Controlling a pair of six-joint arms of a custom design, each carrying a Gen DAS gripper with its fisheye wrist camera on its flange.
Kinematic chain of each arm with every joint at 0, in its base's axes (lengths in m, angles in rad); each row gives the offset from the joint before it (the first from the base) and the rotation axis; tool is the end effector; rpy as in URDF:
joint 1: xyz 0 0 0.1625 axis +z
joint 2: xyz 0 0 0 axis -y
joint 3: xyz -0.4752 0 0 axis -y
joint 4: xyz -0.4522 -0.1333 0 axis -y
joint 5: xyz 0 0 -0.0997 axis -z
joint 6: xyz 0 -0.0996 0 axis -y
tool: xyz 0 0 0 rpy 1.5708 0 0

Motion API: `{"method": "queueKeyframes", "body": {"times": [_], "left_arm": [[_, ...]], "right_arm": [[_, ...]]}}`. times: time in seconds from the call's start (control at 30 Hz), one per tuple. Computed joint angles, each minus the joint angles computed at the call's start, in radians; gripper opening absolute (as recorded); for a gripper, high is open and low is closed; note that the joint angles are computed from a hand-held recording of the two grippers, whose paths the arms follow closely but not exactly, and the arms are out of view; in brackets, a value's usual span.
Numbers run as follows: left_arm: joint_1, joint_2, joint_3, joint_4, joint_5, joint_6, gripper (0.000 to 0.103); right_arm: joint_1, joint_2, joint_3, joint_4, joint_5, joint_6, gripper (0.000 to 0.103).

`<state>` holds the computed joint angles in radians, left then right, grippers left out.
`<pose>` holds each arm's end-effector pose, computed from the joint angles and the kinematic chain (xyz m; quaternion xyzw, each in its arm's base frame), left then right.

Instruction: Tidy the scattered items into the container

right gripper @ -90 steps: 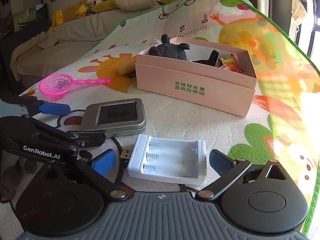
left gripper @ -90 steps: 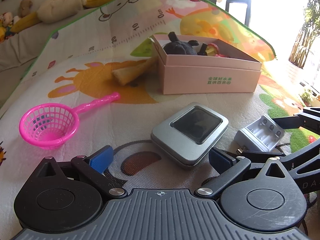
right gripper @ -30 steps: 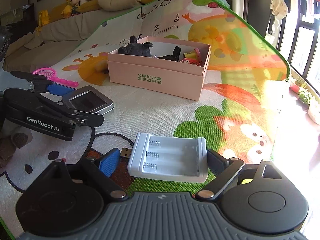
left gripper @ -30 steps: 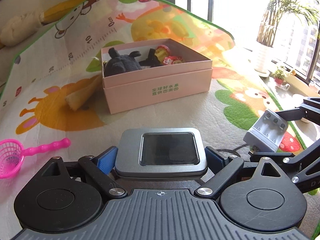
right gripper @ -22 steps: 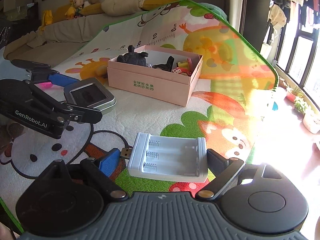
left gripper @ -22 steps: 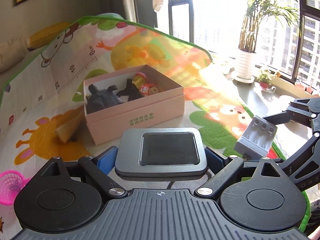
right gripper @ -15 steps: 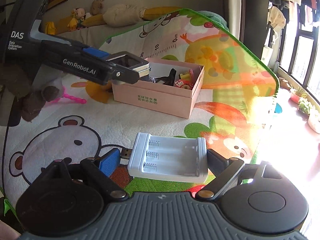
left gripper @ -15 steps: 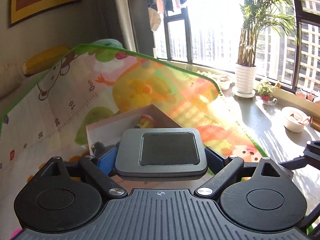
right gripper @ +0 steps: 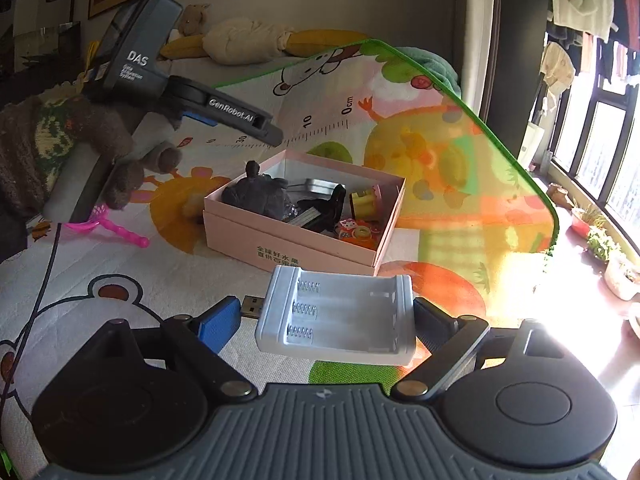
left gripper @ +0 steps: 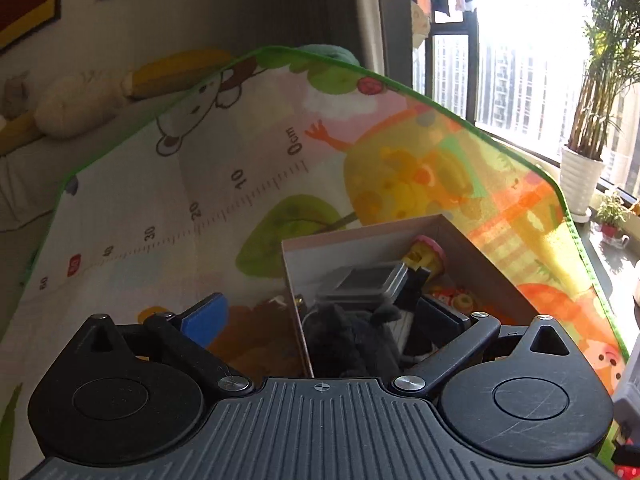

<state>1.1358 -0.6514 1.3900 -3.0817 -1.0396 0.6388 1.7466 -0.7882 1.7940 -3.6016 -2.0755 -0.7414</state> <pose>-0.1889 -0.8425 0.1542 0.3722 0.8187 -0.3368 0.2789 0.2069 -0.6777 0.1575 0.2638 -0.8109 0.3952 0.3415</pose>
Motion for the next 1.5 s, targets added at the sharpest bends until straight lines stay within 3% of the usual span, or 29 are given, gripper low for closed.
{"method": "queueKeyframes", "body": {"times": [0.23, 0.4, 0.5, 0.63, 0.93, 1.03, 1.13, 1.2, 1.37, 1.47, 1.5], "left_arm": [[0.041, -0.133, 0.186, 0.123, 0.066, -0.149, 0.103], [0.062, -0.179, 0.241, 0.120, 0.071, -0.191, 0.103], [0.071, -0.195, 0.254, 0.115, 0.060, -0.213, 0.103], [0.078, -0.205, 0.261, 0.110, 0.045, -0.217, 0.103], [0.093, -0.215, 0.275, 0.087, 0.020, -0.223, 0.103], [0.102, -0.210, 0.294, 0.013, 0.029, -0.221, 0.103], [0.115, -0.212, 0.308, -0.011, 0.027, -0.240, 0.103], [0.118, -0.211, 0.321, -0.049, 0.018, -0.212, 0.103], [0.113, -0.189, 0.350, -0.165, 0.038, -0.106, 0.103], [0.113, -0.189, 0.355, -0.171, 0.030, -0.091, 0.103], [0.115, -0.190, 0.355, -0.170, 0.024, -0.096, 0.103]], "right_arm": [[0.011, 0.145, -0.304, 0.140, -0.016, 0.017, 0.091], [0.028, 0.266, -0.536, 0.194, -0.031, 0.002, 0.091], [0.031, 0.318, -0.650, 0.261, -0.049, 0.049, 0.098], [0.036, 0.325, -0.667, 0.320, -0.049, 0.096, 0.098], [0.059, 0.334, -0.634, 0.344, -0.051, 0.056, 0.098], [0.073, 0.349, -0.651, 0.403, -0.050, 0.032, 0.089], [0.086, 0.359, -0.708, 0.610, -0.048, 0.136, 0.043], [0.092, 0.379, -0.772, 0.769, -0.033, 0.225, 0.034], [0.112, 0.524, -1.002, 1.005, -0.086, 0.230, 0.034], [0.114, 0.631, -1.153, 1.051, -0.158, 0.189, 0.039], [0.114, 0.684, -1.227, 1.045, -0.200, 0.162, 0.045]]}}
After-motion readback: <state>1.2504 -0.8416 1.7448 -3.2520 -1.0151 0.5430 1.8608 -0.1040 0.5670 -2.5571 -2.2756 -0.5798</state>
